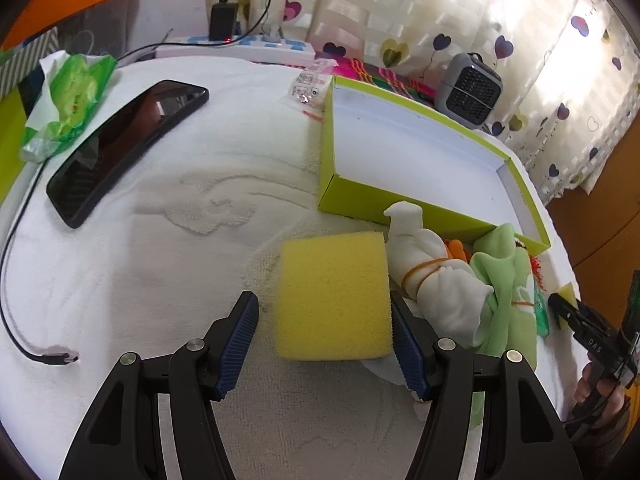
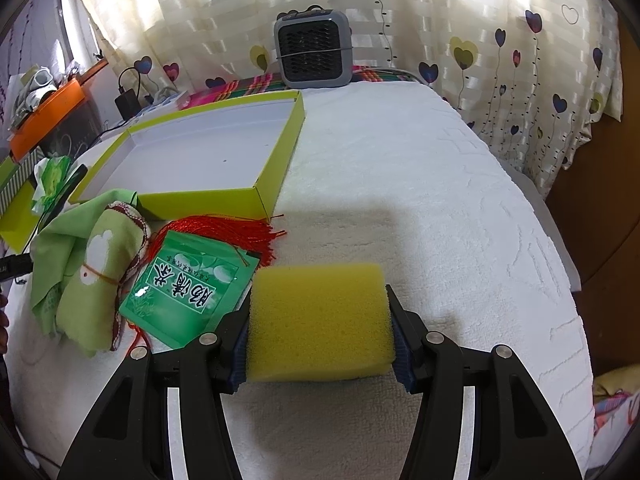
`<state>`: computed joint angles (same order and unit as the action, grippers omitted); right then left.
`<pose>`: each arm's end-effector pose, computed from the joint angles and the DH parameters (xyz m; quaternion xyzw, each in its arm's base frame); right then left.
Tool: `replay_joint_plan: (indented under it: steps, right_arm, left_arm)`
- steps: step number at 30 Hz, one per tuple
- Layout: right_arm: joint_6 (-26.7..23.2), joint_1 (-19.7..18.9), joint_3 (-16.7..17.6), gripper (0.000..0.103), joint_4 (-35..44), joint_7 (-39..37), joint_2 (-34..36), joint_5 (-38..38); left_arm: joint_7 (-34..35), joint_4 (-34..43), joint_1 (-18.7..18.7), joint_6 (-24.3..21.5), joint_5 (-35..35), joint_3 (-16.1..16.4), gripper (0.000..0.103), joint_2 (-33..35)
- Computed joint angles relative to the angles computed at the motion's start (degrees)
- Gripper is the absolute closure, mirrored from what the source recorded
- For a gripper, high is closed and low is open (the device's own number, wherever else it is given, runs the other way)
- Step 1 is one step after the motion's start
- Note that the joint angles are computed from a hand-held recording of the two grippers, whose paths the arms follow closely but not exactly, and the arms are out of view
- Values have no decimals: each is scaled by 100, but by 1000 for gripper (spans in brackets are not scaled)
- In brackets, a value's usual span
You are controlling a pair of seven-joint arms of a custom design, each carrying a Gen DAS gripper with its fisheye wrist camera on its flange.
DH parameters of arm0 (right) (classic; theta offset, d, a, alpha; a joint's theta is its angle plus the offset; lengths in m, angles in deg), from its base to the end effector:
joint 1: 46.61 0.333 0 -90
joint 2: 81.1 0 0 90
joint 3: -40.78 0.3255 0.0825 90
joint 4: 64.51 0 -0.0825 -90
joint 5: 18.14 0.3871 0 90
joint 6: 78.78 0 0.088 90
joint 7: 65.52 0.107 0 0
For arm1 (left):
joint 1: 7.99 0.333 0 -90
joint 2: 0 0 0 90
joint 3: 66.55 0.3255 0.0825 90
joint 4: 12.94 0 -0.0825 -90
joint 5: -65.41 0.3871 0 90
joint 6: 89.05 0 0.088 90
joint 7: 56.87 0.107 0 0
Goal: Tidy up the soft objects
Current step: 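Lift the yellow sponge with the right gripper while the left gripper grasps another sponge, then carry both sponges into the green box and open both grippers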
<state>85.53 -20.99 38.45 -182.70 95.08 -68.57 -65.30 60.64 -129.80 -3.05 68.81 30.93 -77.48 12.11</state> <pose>0.5521 0.2834 0.3886 -0.6347 0.6928 -0.2095 0.2708 0.6252 -0.0369 0.3992 -0.6508 0.6950 -0.2937 0.0851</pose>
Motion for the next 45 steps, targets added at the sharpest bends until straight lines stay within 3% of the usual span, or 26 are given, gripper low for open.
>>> replay_joint_plan:
  steps: [2,6,9,22,33,41,45]
  right_arm:
    - [5,2,-3,46,-2,8,-1,-5]
    - [10,9,-1,46,0,8,-4,-33]
    - [24,12,12,46,12,-41,11,-9]
    - [34,42,9,47,-48,93,-80,-170]
    - [-155,-42,122,47,71,476,-331,-819]
    - [-301,-85,259,47,673,50,-126,-846]
    - [-242,-79,259,47,1054,-494,164,-386]
  left_arm:
    - [21,7,22,15,-96,-19,40,11]
    - [173,-7,61,25,-282,-63,54,-10]
    - [115,-40,13,92,-216,-28,56,-34]
    - [159,-156,-17,309,-277,-31,57,-162]
    - [440,4,-68,311,-482,12,57,-367]
    - [539,646,-126,99,-414,-5,57,-88]
    - [389,982,-160,1,-133,-39,57,145]
